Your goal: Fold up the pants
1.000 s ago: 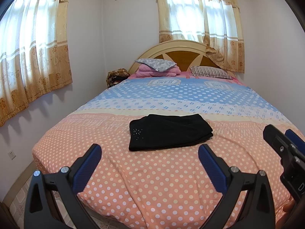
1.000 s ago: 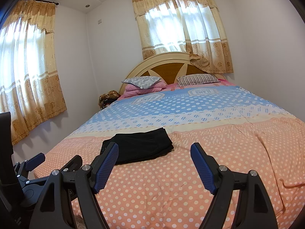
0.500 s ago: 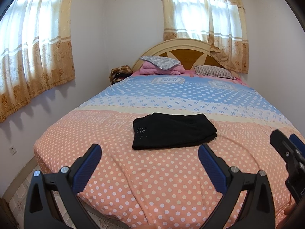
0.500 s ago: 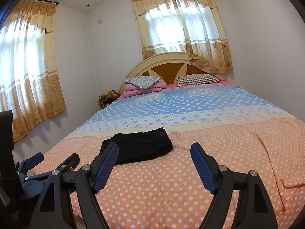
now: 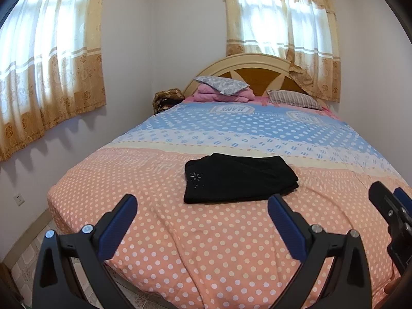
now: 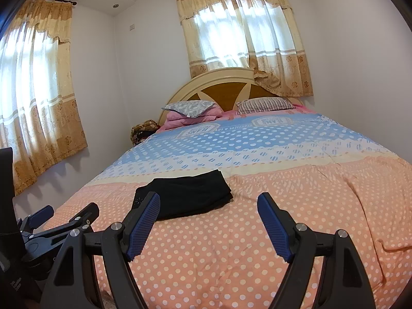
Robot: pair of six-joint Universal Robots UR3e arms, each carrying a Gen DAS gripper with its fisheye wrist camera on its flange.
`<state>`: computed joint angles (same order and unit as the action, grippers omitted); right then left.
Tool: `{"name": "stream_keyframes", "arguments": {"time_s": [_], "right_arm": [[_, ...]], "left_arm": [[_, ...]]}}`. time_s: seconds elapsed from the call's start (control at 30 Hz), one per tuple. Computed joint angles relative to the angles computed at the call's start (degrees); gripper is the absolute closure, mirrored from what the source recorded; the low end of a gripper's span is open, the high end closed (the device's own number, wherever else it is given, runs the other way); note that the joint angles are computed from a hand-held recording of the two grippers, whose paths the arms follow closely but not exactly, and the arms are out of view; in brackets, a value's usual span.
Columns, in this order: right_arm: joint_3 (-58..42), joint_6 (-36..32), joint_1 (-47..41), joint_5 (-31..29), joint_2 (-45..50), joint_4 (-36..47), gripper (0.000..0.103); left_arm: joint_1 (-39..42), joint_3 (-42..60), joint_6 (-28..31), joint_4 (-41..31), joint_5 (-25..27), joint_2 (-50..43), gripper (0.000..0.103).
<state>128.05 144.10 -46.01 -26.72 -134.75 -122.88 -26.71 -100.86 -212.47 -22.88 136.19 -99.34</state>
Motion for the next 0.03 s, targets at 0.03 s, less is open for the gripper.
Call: {"name": "stream_keyframes", "arguments": {"time_s": [0.03], "right_arm": [[0.1,0.4,0.2,-0.2,0.2,-0.7,0.024]], "left_arm": [[0.0,0.4,0.1,-0.4,-0.2,-0.2,0.000]]}}
